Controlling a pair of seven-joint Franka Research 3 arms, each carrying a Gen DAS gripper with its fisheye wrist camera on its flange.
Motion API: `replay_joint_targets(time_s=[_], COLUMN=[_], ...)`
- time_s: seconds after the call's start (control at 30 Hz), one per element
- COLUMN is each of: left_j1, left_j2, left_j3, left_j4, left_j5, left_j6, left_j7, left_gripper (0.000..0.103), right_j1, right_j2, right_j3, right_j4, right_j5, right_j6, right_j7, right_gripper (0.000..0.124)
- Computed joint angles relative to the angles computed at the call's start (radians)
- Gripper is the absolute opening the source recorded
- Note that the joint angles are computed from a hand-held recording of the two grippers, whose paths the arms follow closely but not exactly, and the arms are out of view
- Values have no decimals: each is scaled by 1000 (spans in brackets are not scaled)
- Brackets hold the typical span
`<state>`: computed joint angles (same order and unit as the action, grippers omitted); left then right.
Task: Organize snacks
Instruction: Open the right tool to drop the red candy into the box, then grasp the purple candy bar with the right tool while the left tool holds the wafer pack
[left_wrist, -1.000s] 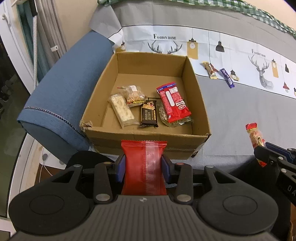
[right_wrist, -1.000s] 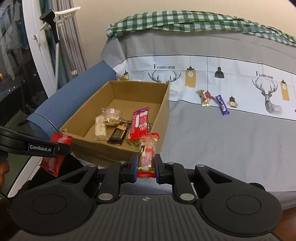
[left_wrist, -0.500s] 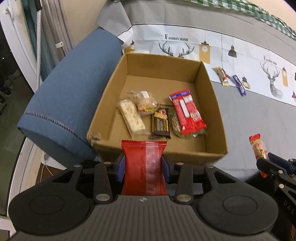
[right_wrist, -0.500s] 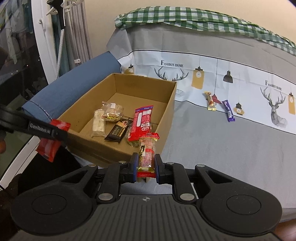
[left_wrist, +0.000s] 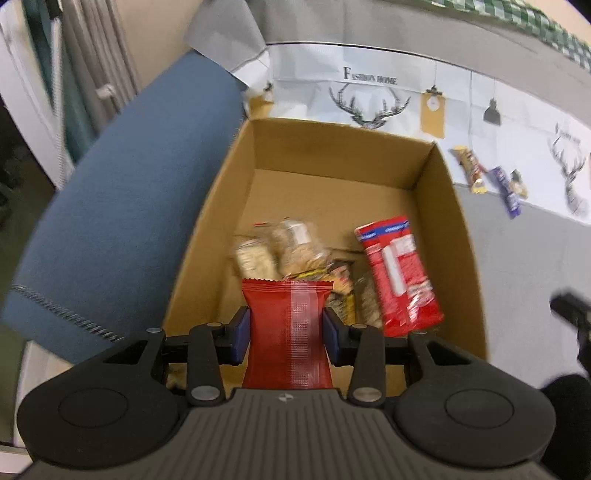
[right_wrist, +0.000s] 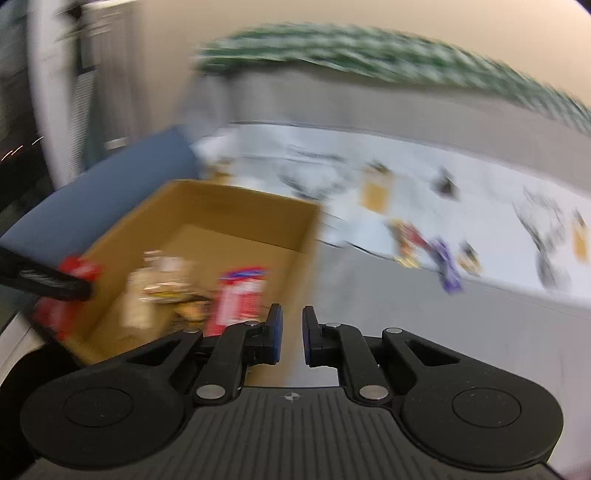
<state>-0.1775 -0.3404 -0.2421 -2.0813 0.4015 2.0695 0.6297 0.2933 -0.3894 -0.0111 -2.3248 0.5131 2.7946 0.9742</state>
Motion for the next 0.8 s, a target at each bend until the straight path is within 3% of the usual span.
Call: replay_joint_targets(time_s=[0.07,0.13,0.23,0.27,0.33,0.37,0.43,0.53,0.8], left_j1=[10,17,17,18,16,15,11,10,10], left_j2=[26,55,76,84,97,105,122,154,261], left_j3=[-3,-6,9,9,6,6,7,11,28], left_j4=[18,41,59,67,80,88,102,129,212], left_j5=[34,58,32,32,37,38,32,24,29], left_j6=[8,6,22,20,17,12,2,-7,-25], left_j7=[2,-5,-14,-17,-20,-19,-18,-16,-20], left_gripper=[45,45,45,45,45,45,45,45,45], right_j1=[-60,-120,-198,-195,-193,-189,-186,-201,-196], right_j2=[15,31,99,127,189,226,304,424,791], right_j3=[4,23,44,27,10,1,-10,-8,-11], right_j4=[1,-14,15,28,69,93,144,238,639], right_j5=[-49,-119,-207,-196,-183,-169,-154,-261,-241], right_j6=[-13,26,46,53,72,93,138,162,115], right_j7=[50,96,217,228,258,264,261,364,334], right_gripper=[12,12,13,15,34,49,53,58,74])
